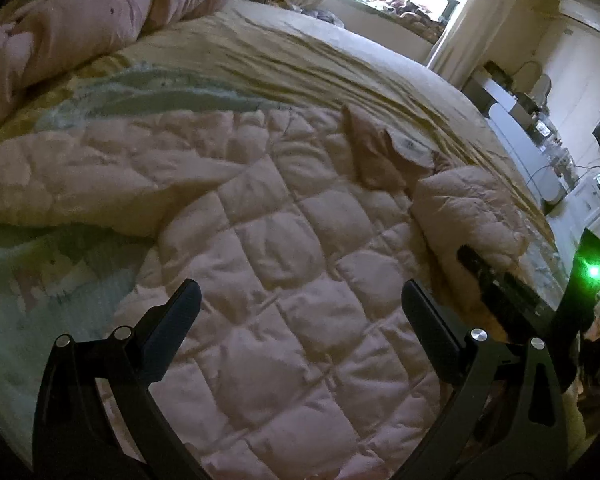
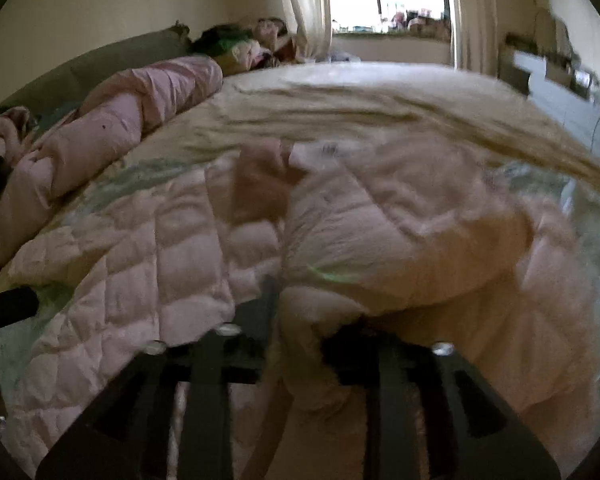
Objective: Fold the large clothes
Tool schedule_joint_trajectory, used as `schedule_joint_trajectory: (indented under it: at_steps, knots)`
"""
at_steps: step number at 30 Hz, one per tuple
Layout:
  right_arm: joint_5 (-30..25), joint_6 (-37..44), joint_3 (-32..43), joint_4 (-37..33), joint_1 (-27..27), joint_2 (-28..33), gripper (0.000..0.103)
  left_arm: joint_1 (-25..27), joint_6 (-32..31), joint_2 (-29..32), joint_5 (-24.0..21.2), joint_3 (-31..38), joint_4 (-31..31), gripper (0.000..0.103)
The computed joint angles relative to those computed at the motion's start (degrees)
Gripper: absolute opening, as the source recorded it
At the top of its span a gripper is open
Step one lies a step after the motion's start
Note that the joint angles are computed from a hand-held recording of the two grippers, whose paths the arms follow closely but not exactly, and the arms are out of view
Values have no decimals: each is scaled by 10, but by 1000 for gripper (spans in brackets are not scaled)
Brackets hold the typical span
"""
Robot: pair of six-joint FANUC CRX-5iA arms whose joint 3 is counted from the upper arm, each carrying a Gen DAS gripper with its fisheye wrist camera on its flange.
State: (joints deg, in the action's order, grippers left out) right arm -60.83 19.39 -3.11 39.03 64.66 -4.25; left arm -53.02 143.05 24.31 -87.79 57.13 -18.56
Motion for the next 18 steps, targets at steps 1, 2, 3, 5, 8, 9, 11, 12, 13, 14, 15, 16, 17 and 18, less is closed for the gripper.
schedule_joint_trajectory:
  at_steps: [1,2,3,5,8,9,11,12,13,14,15,16,17,18]
  knots:
    - [6,-8,-6,-1,3,-6,43,1,3,-3,4,-8,1,94]
    - [7,-14,-7,1,4,-6,52,2,7,-7,9,-16,3,94]
    - [6,-28,-9,4,7,-10,57,3,10,-9,12,-22,5,94]
    - [8,-77,-22,23,12,-19,59,6,18,-20,27,-43,13,94]
    - [18,-155,-45,59,14,-37,38,8,22,-30,41,-59,18,94]
    - [19,-167,-47,62,14,-41,23,8,23,-32,42,-61,18,94]
    - [32,-164,-46,57,12,-45,21,10,28,-39,55,-70,21,94]
    - [33,-146,-41,56,15,-41,21,11,31,-41,60,-73,22,94]
    - [31,-121,-33,55,19,-34,20,12,35,-46,69,-81,24,94]
    - [29,-96,-27,52,23,-29,20,14,39,-51,79,-88,27,94]
    - [26,-79,-22,50,26,-26,20,15,41,-54,85,-93,28,94]
    - [27,-58,-17,47,30,-21,20,16,43,-58,91,-98,31,94]
    - [28,-43,-13,43,32,-17,20,16,43,-60,94,-102,32,94]
    - [25,-28,-7,39,34,-12,20,17,46,-63,98,-106,34,94]
